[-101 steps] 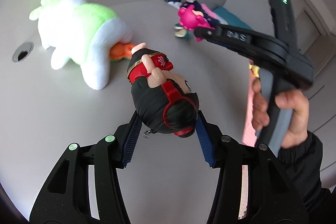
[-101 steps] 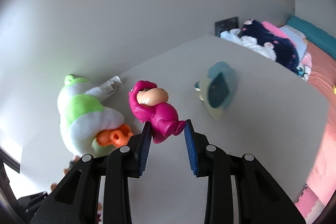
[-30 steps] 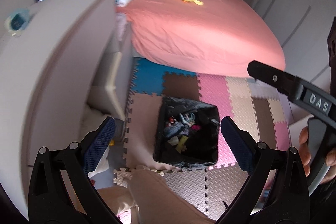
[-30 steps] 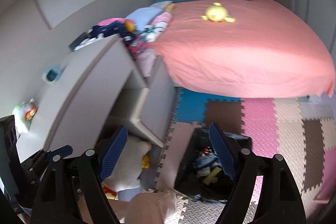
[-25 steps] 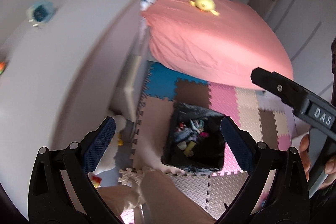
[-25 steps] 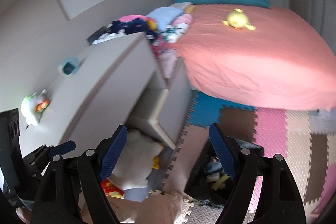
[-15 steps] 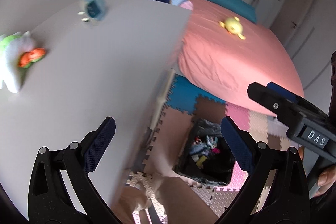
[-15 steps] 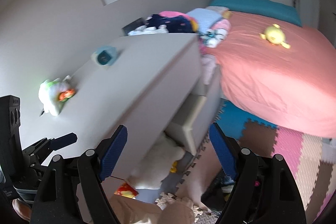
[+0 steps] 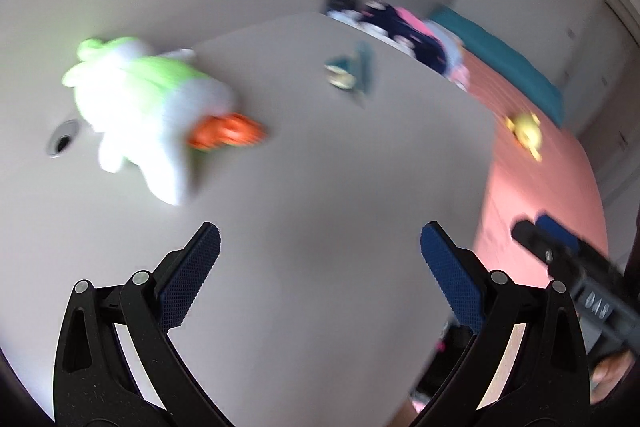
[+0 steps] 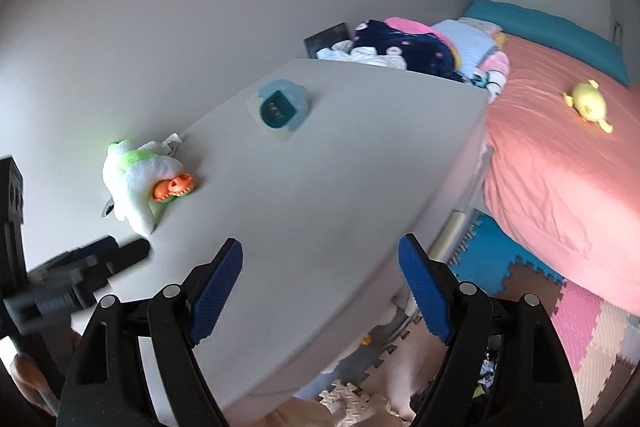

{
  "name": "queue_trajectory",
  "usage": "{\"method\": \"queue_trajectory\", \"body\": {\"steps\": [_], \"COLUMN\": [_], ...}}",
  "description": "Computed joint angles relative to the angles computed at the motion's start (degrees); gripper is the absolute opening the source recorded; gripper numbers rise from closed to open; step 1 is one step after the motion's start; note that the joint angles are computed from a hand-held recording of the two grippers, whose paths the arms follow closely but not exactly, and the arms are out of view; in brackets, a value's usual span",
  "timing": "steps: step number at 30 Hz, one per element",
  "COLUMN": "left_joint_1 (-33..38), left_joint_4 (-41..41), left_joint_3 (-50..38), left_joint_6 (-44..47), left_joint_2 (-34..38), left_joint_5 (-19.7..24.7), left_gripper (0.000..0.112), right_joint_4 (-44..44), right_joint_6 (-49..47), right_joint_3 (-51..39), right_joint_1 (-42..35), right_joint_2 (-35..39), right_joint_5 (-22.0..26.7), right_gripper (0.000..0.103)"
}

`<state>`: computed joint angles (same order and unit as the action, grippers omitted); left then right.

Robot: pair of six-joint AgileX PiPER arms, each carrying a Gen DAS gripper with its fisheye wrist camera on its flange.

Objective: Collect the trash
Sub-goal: 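Grasp the green-white bunny plush with the left tool while the right tool grasps the teal-yellow disc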

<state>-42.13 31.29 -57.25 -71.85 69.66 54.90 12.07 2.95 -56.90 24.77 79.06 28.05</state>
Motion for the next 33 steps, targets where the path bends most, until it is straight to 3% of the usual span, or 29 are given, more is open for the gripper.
{"method": "queue_trajectory", "body": {"steps": [9,12,16,19,27,31,33], "left_joint_1": [21.8,27.5,35.5,38.9,41.3,47.6,48.9], "left_joint_4": [-4.6,-4.7,-11.2,-15.2,-16.2,-29.3,-32.2], "left_joint_3": [-2.9,-4.9,-7.0,-7.6,-9.6,-5.3,-2.5], "left_joint_6": [9.4,8.8,12.1,15.3,16.9,25.5,29.0], "left_joint_2": [1.1,4.3,9.3,11.6,16.0,15.4,14.0], "left_joint_5": [-1.7,-2.0,-4.1,-6.0,-6.9,-14.0,-17.1], "left_gripper": [0.097,0.097,0.097,0.097,0.097,0.098,0.096], "right_joint_4": [-1.5,-2.6,-8.6,-13.7,-22.7,-26.8,-28.9], "right_joint_6": [2.4,4.2,10.1,13.9,22.1,25.6,26.8], "right_joint_3": [-12.0,-17.8,-27.9,-35.7,-51.6,-60.2,-65.8], "right_joint_1": [4.1,5.1,7.2,9.2,11.8,12.9,13.5], "right_joint_2": [12.5,17.7,25.7,31.4,42.4,47.8,51.1], "right_joint_5": [0.5,0.7,3.2,5.8,12.4,15.6,18.2], "right_gripper": [0.081,0.081,0.081,0.081,0.081,0.083,0.085]}}
